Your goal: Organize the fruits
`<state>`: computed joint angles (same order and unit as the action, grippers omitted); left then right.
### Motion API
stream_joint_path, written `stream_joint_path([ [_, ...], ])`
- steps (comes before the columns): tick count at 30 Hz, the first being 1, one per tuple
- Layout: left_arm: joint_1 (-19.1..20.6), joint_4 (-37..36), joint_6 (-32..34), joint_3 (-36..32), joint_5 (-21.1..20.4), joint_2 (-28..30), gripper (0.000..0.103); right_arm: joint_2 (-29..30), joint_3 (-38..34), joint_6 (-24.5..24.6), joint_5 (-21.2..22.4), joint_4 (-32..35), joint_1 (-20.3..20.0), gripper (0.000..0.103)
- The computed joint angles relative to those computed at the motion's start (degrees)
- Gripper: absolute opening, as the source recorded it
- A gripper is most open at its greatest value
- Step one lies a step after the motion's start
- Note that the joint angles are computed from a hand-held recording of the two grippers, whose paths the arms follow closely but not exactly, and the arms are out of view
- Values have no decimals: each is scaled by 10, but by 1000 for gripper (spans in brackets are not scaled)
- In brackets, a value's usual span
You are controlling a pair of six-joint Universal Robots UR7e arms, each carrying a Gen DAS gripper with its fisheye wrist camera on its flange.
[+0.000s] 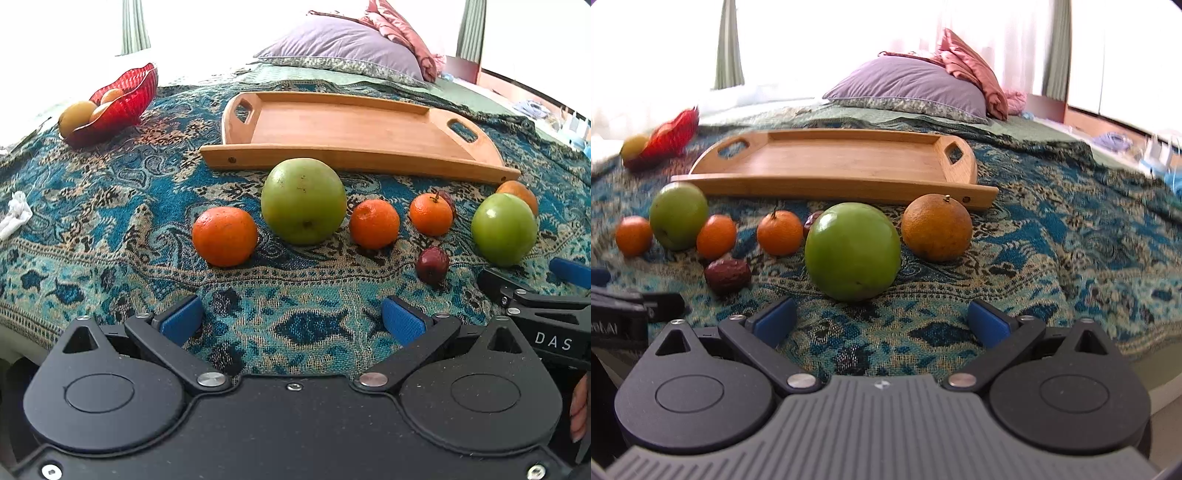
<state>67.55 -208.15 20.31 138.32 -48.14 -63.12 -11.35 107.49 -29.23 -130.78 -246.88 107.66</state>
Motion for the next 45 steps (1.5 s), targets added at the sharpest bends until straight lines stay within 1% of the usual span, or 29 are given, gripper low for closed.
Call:
stream_joint_path([
  [5, -2, -23, 13, 5, 0, 7, 103, 9, 6, 2, 30, -43, -12, 103],
  [7, -2, -31, 16, 7, -1, 9, 103, 11, 1, -17, 18, -38, -7, 103],
  [10, -3, -25, 15, 10, -5, 2, 102, 8, -1, -8, 11, -26, -5, 103],
  [12, -3, -18, 16, 12, -13, -6, 98, 9, -4, -11, 5, -22, -3, 103],
  [15, -2, -27, 30, 15, -21, -10, 88, 15, -13, -32, -7, -23, 3, 103],
  [17, -2, -33, 41, 16, -27, -11, 79, 17, -16, -39, -9, -24, 5, 103],
  [18, -2, -35, 44, 16, -30, -12, 77, 16, -13, -38, -4, -25, 4, 103],
  [20, -3, -42, 45, 15, -33, -13, 67, 11, -3, -32, 13, -28, 0, 103],
  [23, -3, -54, 34, 13, -45, -18, 58, 5, 7, -25, 27, -33, -3, 103],
  [24, -2, -60, 32, 13, -50, -20, 56, 3, 11, -24, 33, -35, -4, 103],
  [27, -3, -96, 41, 11, -69, -17, 56, 1, 20, -21, 58, -48, -5, 103],
  [30, -5, -125, 65, 2, -80, -9, 56, 0, 23, -26, 80, -62, -5, 99],
  [34, -4, -124, 76, -19, -77, 2, 55, 0, 21, -22, 91, -66, -4, 89],
  [38, 1, -114, 75, -38, -80, 10, 55, 0, 17, -12, 90, -69, -3, 82],
  [43, 14, -84, 57, -55, -91, 16, 55, -2, 15, -2, 88, -68, -5, 79],
  [45, 17, -83, 51, -59, -91, 22, 55, -2, 15, 3, 88, -66, -6, 79],
])
